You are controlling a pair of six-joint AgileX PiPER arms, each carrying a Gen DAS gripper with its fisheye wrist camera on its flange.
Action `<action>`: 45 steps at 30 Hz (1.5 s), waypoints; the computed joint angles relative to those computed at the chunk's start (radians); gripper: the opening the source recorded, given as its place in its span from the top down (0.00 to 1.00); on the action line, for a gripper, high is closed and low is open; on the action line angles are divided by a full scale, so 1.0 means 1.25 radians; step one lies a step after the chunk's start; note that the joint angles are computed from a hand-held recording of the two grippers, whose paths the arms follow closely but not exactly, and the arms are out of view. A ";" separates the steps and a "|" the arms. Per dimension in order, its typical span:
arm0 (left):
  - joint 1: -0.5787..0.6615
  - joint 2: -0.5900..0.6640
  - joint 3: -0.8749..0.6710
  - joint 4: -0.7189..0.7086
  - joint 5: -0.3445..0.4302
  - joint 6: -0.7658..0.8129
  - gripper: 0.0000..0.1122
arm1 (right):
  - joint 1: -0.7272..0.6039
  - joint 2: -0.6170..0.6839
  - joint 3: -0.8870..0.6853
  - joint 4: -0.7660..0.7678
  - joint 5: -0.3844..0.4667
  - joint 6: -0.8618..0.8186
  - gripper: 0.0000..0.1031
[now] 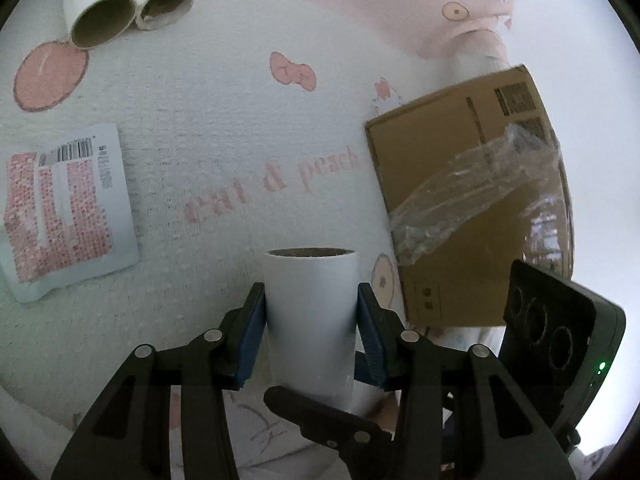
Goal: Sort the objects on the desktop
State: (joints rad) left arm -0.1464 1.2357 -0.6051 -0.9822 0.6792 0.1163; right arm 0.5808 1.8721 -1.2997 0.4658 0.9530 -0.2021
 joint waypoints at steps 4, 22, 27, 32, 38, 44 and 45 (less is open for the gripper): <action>-0.032 -0.039 0.015 0.049 -0.032 -0.092 0.57 | -0.004 -0.020 0.038 0.019 -0.006 -0.027 0.61; -0.343 -0.088 -0.309 0.740 0.012 -0.817 0.57 | -0.110 -0.216 0.046 0.087 0.012 -0.180 0.61; -0.413 -0.001 -0.513 0.833 0.099 -0.808 0.57 | -0.183 -0.265 0.013 0.139 0.032 -0.181 0.61; -0.463 0.067 -0.658 0.898 0.107 -0.801 0.57 | -0.247 -0.317 -0.037 0.146 0.041 -0.178 0.61; -0.472 0.151 -0.823 0.873 0.143 -0.716 0.57 | -0.318 -0.365 -0.075 0.148 0.066 -0.212 0.61; -0.471 0.276 -1.031 0.860 0.260 -0.643 0.57 | -0.401 -0.331 -0.135 0.210 0.126 -0.227 0.61; -0.465 0.296 -1.065 0.849 0.274 -0.626 0.57 | -0.412 -0.321 -0.149 0.217 0.139 -0.227 0.61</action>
State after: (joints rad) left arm -0.7279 1.6054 -1.9366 0.0785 1.0220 -0.6663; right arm 0.0662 1.4713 -1.4855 0.7370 1.1264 -0.4864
